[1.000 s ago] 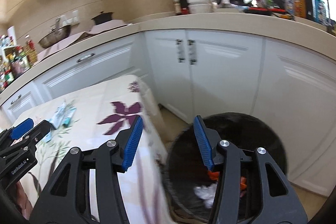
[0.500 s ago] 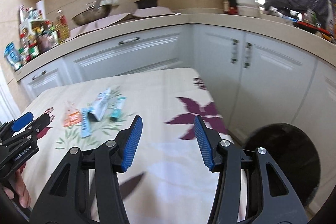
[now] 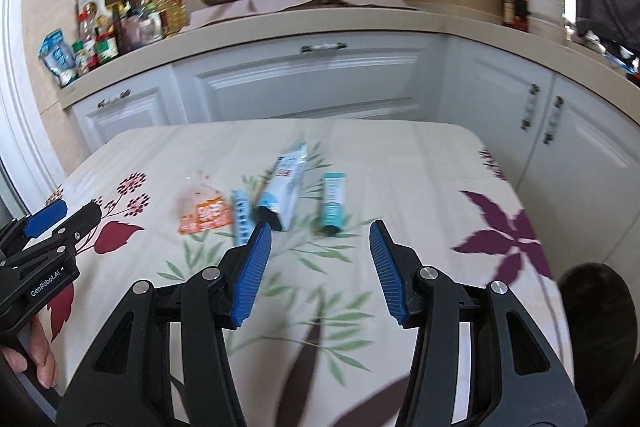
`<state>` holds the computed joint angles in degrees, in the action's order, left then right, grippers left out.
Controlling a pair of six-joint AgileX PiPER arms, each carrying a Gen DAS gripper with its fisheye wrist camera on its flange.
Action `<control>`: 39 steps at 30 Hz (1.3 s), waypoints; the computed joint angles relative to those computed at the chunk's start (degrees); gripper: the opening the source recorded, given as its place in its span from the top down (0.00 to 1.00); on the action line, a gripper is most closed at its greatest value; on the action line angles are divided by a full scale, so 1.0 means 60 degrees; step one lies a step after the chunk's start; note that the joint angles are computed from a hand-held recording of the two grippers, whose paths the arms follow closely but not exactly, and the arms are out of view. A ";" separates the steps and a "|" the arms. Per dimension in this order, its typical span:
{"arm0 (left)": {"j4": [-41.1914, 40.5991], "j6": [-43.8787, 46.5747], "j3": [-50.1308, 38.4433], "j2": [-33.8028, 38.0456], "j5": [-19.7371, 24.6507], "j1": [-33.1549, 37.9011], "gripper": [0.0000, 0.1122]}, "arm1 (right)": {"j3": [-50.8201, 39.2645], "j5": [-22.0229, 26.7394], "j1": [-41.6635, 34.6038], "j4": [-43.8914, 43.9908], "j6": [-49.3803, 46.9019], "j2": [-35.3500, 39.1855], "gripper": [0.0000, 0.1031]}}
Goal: Collect trash
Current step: 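Return to the table and grasp the light-blue tube with the right tool, then grasp the orange-white snack bag with the left tool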
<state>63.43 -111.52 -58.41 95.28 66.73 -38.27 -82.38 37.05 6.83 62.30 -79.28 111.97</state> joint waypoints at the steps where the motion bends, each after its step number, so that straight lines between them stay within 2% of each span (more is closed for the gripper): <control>1: -0.0039 -0.0020 0.0119 -0.0085 -0.0060 0.0070 0.43 | -0.0008 -0.0037 0.0100 -0.0078 0.0074 0.0009 0.52; 11: -0.0271 0.0162 0.0973 -0.0765 -0.0678 0.0874 0.43 | -0.0841 -0.0096 0.1199 -0.1942 0.1989 0.0597 0.52; 19: -0.0510 0.0344 0.1435 -0.1037 -0.1381 0.1457 0.40 | -0.1696 0.0177 0.1769 -0.3767 0.3716 0.1287 0.52; 22: -0.0548 0.0373 0.1492 -0.1055 -0.1606 0.1572 0.40 | -0.1941 0.0273 0.1869 -0.4305 0.4186 0.1512 0.54; 24: -0.0534 0.0370 0.1504 -0.1046 -0.1677 0.1592 0.40 | -0.2136 0.0474 0.1917 -0.4558 0.4384 0.1648 0.63; 27: -0.0524 0.0403 0.1489 -0.1017 -0.1792 0.1649 0.39 | -0.2059 0.0332 0.1987 -0.4683 0.4357 0.1615 0.69; 29: -0.0534 0.0424 0.1467 -0.0998 -0.1867 0.1691 0.39 | -0.2046 0.0327 0.1980 -0.4678 0.4316 0.1599 0.80; 34: -0.0528 0.0453 0.1332 -0.0905 -0.1955 0.1672 0.39 | -0.1924 0.0341 0.1919 -0.4363 0.3947 0.1519 0.80; 39: -0.0554 0.0597 0.0970 -0.0627 -0.1959 0.1554 0.39 | -0.1359 0.0182 0.1723 -0.3380 0.2835 0.1104 0.80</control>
